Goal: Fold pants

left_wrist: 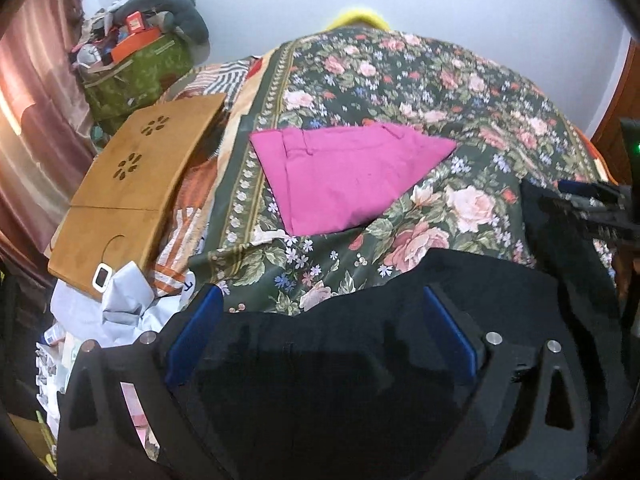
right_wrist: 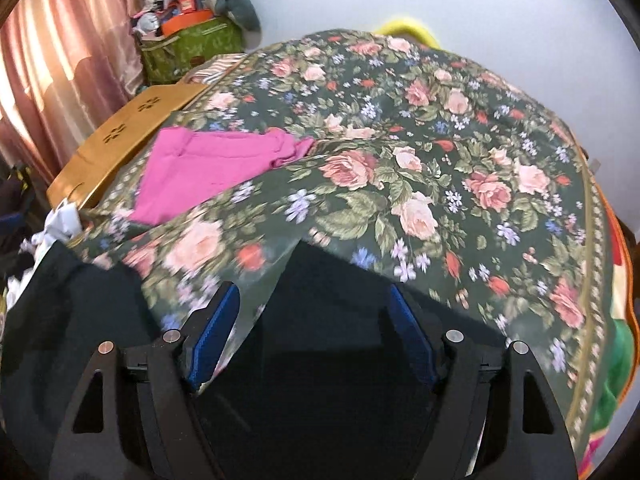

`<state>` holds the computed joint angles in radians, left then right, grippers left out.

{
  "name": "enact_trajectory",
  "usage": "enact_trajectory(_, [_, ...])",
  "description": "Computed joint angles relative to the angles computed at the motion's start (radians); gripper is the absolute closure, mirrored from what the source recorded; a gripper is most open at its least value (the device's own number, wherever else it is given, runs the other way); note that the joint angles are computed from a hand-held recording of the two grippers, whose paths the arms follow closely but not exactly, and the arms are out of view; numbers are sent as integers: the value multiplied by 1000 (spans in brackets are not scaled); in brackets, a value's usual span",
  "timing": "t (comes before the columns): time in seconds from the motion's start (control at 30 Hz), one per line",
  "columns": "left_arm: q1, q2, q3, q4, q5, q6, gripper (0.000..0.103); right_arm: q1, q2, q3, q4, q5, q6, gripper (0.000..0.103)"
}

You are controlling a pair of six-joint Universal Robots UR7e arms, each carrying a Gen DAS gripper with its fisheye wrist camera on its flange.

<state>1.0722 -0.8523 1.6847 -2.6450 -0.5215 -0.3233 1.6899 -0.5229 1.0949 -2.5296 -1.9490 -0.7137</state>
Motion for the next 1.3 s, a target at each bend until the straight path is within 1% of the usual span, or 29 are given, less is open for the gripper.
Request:
enact_trajectory(0.03, [5,5,-6,8,-5,0,4,-2,16,-23,15,-6,12,39])
enact_trajectory(0.07, [9,8,-11,16,-8,-3,4,-5,35,-55,53,-16,31,51])
enact_trajectory(0.1, [14,10,-15,29,-13,-9,4,-6,53,-82,84,-26,52,54])
enact_trajectory(0.13, [16,11,-16,36,-17,-13,4,-10,56,-78,73,-20,57,54])
enact_trajectory(0.2, [19,12,-17,45,-24,-22,4,-8,50,-37,-10,-26,22,59])
enact_trajectory(0.27, [17,12,-15,49,-26,-28,4,-4,47,-15,-56,-43,-7,81])
enact_trajectory(0.3, [15,12,-15,56,-26,-35,4,-2,46,-14,-59,-50,-13,85])
enact_trajectory(0.33, [13,12,-15,66,-26,-43,4,-2,44,-17,-47,-54,-13,94])
enact_trajectory(0.4, [7,10,-15,89,-32,-59,4,-4,35,-27,-6,-48,8,95])
enact_trajectory(0.47, [-1,8,-10,103,-40,-62,4,-10,4,-7,5,-23,38,95])
enact_trajectory(0.6, [-28,5,-3,152,-54,-76,4,-18,-97,90,-36,44,82,96])
enact_trajectory(0.73, [-54,5,7,172,-91,-89,4,-18,-215,187,-89,82,80,96])
enact_trajectory(0.83, [-75,12,11,193,-116,-101,4,-12,-289,239,-120,96,83,96])
enact_trajectory(0.97, [-99,30,5,248,-166,-128,4,-10,-395,307,-169,118,80,96])
enact_trajectory(1.1, [-132,52,5,274,-211,-123,4,-12,-506,380,-221,157,85,96])
enact_trajectory(1.2, [-160,75,2,294,-225,-115,4,-17,-574,436,-249,176,77,96])
enact_trajectory(1.23, [-170,85,2,299,-221,-112,4,-20,-595,453,-248,182,74,96])
enact_trajectory(1.3, [-189,99,6,305,-191,-121,4,-30,-633,489,-242,188,69,96])
